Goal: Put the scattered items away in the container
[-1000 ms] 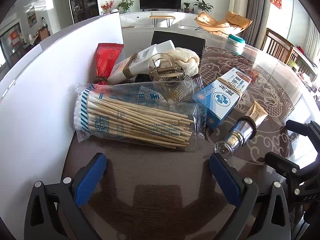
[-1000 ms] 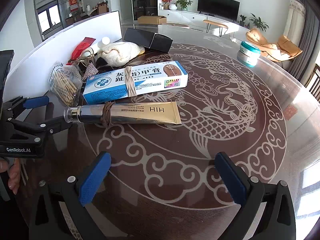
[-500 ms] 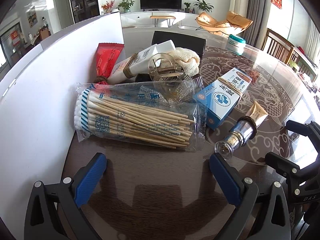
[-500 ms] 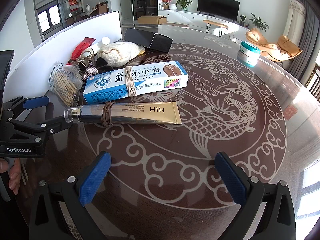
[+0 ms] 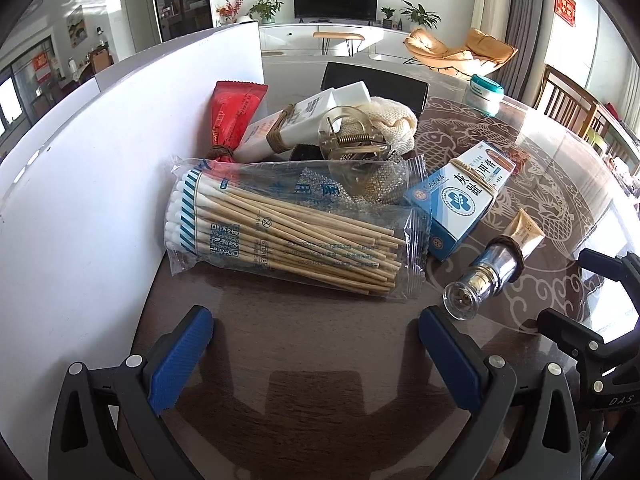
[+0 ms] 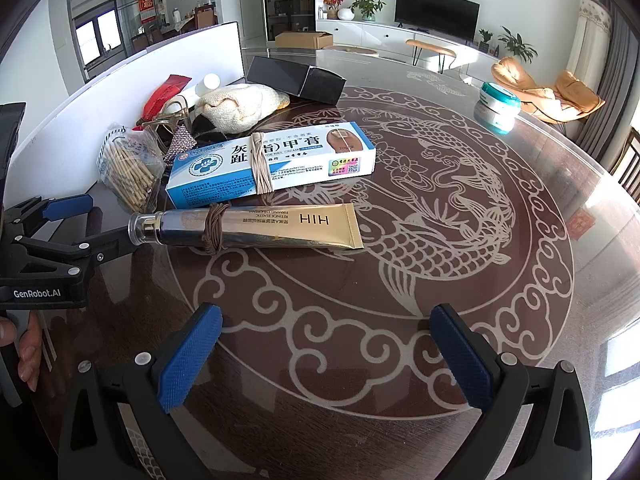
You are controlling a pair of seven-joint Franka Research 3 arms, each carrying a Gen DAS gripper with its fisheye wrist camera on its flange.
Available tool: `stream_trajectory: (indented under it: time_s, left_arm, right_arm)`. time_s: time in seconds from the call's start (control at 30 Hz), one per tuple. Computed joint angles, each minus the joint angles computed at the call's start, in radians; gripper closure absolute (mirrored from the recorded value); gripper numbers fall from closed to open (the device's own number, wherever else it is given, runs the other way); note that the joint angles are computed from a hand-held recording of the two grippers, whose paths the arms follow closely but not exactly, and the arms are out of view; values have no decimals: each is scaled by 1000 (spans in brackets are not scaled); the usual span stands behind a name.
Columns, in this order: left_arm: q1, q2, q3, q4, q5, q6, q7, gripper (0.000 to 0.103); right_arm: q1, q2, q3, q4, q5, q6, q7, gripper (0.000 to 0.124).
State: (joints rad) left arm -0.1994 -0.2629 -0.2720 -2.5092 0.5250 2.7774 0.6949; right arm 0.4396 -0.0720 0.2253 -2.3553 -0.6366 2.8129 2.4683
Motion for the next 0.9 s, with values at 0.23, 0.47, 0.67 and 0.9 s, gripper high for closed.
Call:
stream_trajectory:
  time_s: [0.23, 0.47, 0.67, 0.9]
  left_arm:
    - [1, -4, -1, -5, -2, 3, 0, 0]
    - [0, -5, 0, -5, -2, 3, 1, 0]
    - [1, -2, -3, -1, 3, -1, -6, 0]
    - [0, -1, -1, 0, 4, -1, -7, 0]
  right_arm:
    - [0, 0, 0, 0, 0, 0, 0, 21]
    - [0, 0, 0, 0, 1, 0, 0, 21]
    - [0, 0, 0, 0, 1, 0, 0, 21]
    - [0, 0, 0, 0, 1, 0, -1, 21]
